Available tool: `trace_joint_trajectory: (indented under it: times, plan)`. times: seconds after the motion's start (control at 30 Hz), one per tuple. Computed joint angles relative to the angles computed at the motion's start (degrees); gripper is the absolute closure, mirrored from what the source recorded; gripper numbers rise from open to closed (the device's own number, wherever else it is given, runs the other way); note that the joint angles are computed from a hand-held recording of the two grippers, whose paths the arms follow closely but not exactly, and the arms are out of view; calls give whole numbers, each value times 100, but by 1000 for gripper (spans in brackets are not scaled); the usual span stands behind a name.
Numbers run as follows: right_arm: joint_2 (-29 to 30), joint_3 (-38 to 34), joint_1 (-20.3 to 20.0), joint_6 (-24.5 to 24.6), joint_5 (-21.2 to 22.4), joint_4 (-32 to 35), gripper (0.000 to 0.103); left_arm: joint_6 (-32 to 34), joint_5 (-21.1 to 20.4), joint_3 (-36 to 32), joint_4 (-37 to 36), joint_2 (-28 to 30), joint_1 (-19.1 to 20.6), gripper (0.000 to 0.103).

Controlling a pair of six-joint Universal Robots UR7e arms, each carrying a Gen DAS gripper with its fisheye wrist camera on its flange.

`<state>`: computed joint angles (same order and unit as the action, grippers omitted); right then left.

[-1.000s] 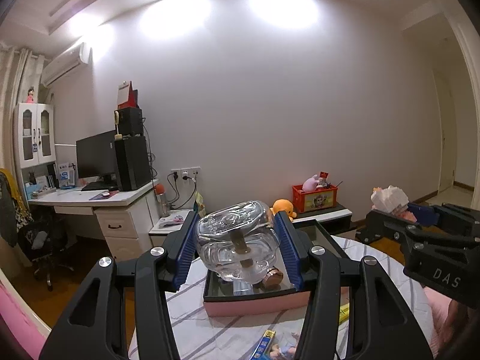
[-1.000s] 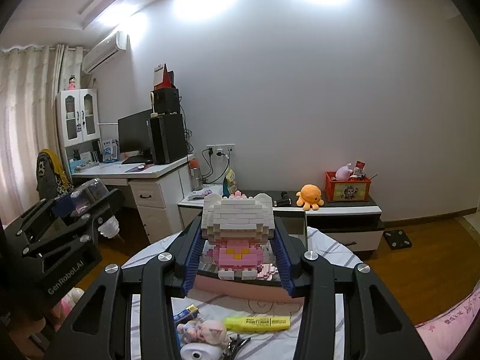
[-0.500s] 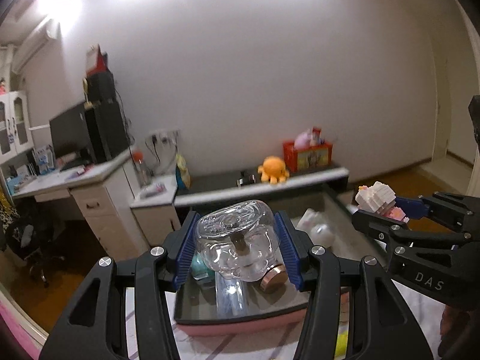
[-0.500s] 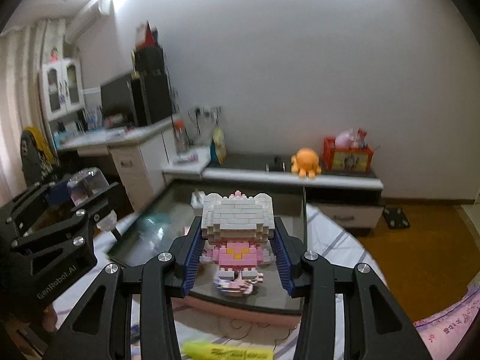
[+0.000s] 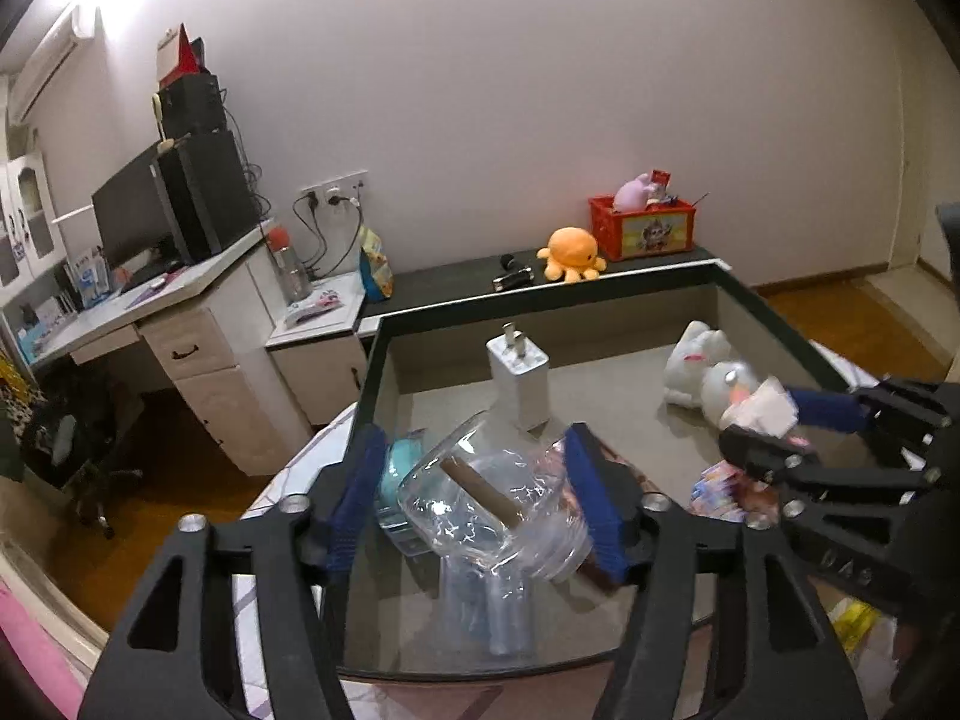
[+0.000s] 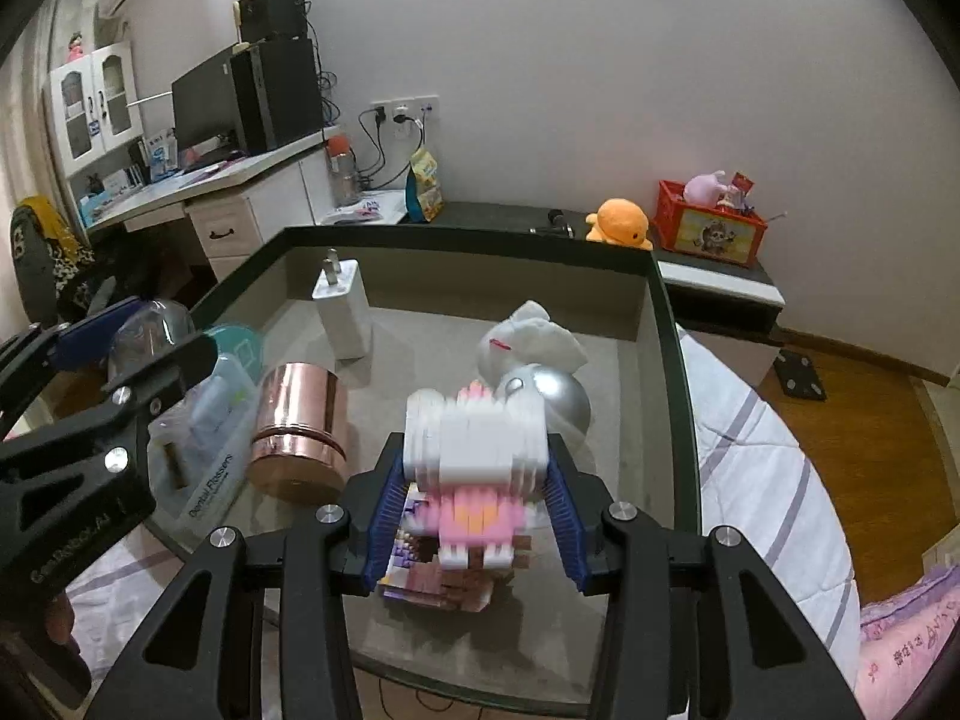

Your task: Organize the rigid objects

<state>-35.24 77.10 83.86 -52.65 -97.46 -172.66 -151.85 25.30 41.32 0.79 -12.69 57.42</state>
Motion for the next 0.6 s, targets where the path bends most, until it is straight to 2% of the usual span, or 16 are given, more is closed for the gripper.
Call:
trace_joint_trajectory:
  times: [0.03,0.07,0.1,0.17,0.23,0.43,0.6]
  plan:
    - [-23,30,-10,19,38,-46,45,51,-24,104,-133,-49,-4,20]
    - [-41,44,1,45,15,-73,33,96,-95,228,-276,-111,-25,17]
    - [-58,55,6,67,36,-91,28,195,-122,453,-528,-236,-46,16]
    - [-219,256,-4,114,195,-203,28,333,-104,967,-1025,-508,-131,4]
    - [-393,471,11,137,328,-306,24,651,-197,1522,-1709,-792,-241,1]
    - [-1064,1400,24,75,804,-1057,22,1507,-321,3325,-3832,-1766,-702,0]
    - [-1805,2384,-40,82,1287,-1739,21,1918,-551,4329,-4906,-2278,-1115,0]
